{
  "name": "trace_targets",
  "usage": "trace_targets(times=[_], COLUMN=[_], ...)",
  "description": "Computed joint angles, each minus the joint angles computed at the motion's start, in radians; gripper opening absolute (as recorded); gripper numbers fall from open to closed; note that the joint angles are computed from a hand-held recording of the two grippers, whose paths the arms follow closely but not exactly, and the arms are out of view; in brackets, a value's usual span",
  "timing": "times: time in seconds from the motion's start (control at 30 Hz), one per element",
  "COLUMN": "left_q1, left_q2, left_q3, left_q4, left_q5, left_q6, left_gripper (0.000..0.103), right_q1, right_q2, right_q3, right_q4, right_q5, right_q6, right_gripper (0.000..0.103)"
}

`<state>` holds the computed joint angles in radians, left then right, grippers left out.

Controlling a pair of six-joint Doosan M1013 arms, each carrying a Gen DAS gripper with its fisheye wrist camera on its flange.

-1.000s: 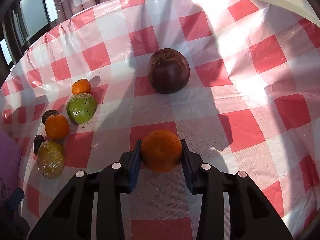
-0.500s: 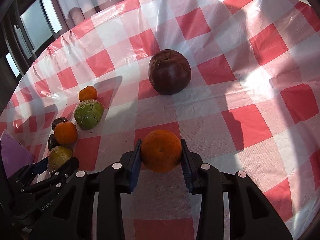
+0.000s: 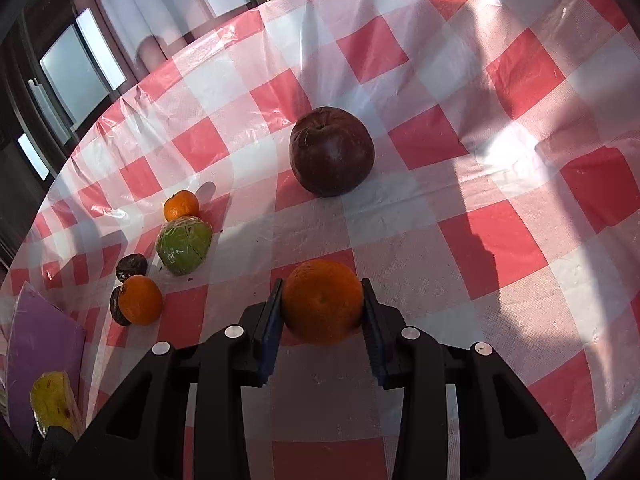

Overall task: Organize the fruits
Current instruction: 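Carry both fruits into the white box and open both tools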

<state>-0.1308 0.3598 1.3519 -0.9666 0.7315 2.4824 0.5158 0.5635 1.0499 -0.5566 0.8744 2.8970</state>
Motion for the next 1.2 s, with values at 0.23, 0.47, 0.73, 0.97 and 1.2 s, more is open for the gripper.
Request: trace_targets(times=[0.23,0.47,0.73,0.97,1.2], left_q1=[0.023,0.048,0.063,0.099,0.137], left_q2=[0.049,0.08,0.096,0.061,-0.05], left_q3=[-0.057,-0.09,-0.106,-0.047,0.089], left_q4=[-0.01,-0.079,-0.122,-0.186,-0.237], left_q5=[0.12,0.186,0.237,0.237,0.207], left_q6=[-0.137,-0.186,-0.211,-0.193,0.026], left_gripper=[0.065,0.065,0.065,0.065,0.065], right_q1=[-0.009,-0.011,-0.008,0.059,0.151], right_q2=[-0.039,-0.048,-0.041,-0.069,-0.086], right_q3=[0.079,0.089,0.07,0.113,0.146], right_q4=[-0.028,-0.034,-0.012,-0.045,-0.116], right_q5=[-0.137,-0.164,-0.114,-0.148,-0.182], right_q6=[0.081,0.092,0.08,0.185,0.298], right_gripper=[0.037,0.037,0.037,0.037,0.037])
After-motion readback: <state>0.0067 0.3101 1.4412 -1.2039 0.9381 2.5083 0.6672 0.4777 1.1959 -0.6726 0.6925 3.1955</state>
